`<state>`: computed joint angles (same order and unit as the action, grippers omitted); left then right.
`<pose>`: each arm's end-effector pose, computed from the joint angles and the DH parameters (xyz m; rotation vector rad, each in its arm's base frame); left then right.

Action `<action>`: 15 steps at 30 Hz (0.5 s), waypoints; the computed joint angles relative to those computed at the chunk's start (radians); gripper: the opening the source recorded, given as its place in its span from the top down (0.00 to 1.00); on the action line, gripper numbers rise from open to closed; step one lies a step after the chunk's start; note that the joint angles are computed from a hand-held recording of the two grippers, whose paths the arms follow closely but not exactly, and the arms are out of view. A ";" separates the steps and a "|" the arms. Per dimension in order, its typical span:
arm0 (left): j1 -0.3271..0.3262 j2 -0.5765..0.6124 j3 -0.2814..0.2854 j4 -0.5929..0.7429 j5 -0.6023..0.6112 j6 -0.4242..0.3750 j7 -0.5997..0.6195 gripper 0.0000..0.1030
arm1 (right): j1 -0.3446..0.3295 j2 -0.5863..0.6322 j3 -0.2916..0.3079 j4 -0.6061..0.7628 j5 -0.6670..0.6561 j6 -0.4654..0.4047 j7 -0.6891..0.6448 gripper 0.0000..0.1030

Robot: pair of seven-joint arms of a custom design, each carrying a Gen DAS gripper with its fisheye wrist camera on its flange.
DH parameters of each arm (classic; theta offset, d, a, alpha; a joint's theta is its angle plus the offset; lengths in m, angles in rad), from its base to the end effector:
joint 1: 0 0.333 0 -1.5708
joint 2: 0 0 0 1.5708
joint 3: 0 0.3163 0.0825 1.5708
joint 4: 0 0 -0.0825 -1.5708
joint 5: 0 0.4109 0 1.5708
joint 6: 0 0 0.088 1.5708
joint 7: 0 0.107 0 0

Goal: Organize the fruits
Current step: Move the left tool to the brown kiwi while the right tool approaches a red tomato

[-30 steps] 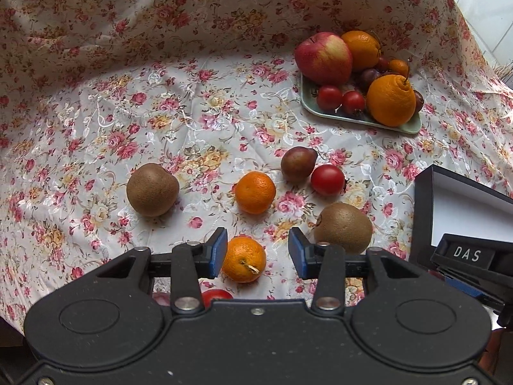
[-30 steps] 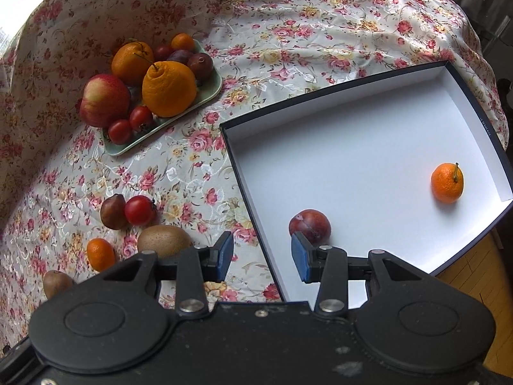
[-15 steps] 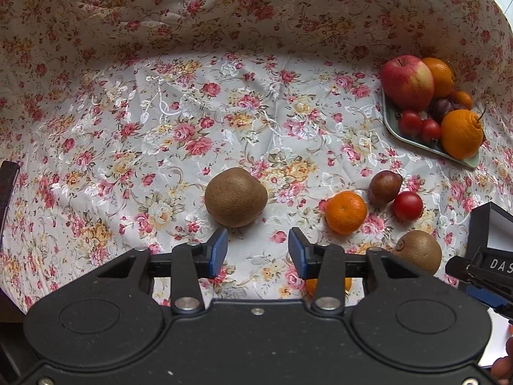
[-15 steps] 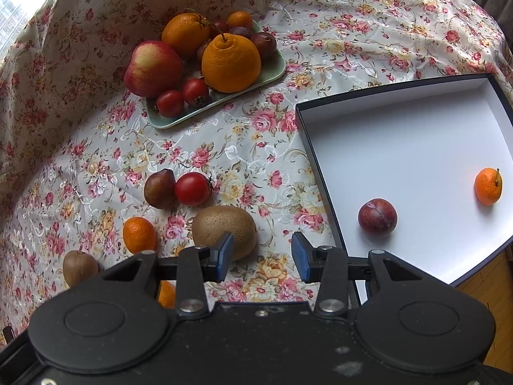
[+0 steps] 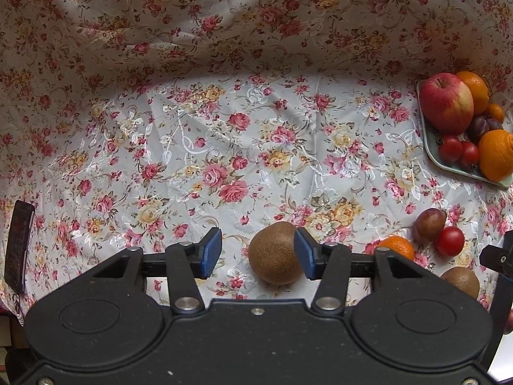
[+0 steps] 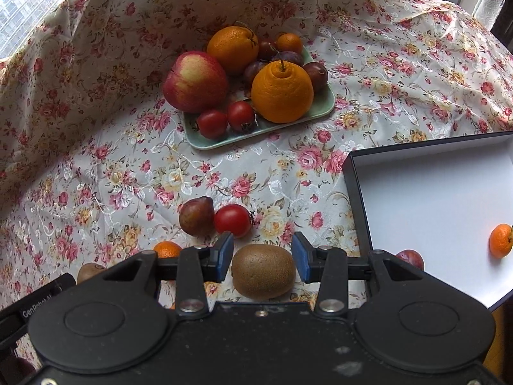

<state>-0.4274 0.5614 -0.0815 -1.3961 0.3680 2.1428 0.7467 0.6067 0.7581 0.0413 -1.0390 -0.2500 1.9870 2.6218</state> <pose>0.6742 -0.3449 0.3924 -2.1542 1.8334 -0.2157 0.6564 0.4635 0.4075 -1.6917 2.3865 -0.2912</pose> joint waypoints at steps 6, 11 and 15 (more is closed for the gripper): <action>0.021 0.019 -0.011 0.002 -0.039 0.041 0.055 0.44 | -0.014 0.133 0.004 0.202 0.054 -0.078 -0.060 0.58; 0.027 0.026 -0.014 0.004 -0.064 0.066 0.102 0.44 | -0.013 0.154 -0.012 0.223 0.064 -0.075 -0.076 0.58; 0.033 0.032 -0.018 0.002 -0.101 0.072 0.124 0.41 | -0.023 0.165 -0.012 0.232 0.083 -0.068 -0.067 0.58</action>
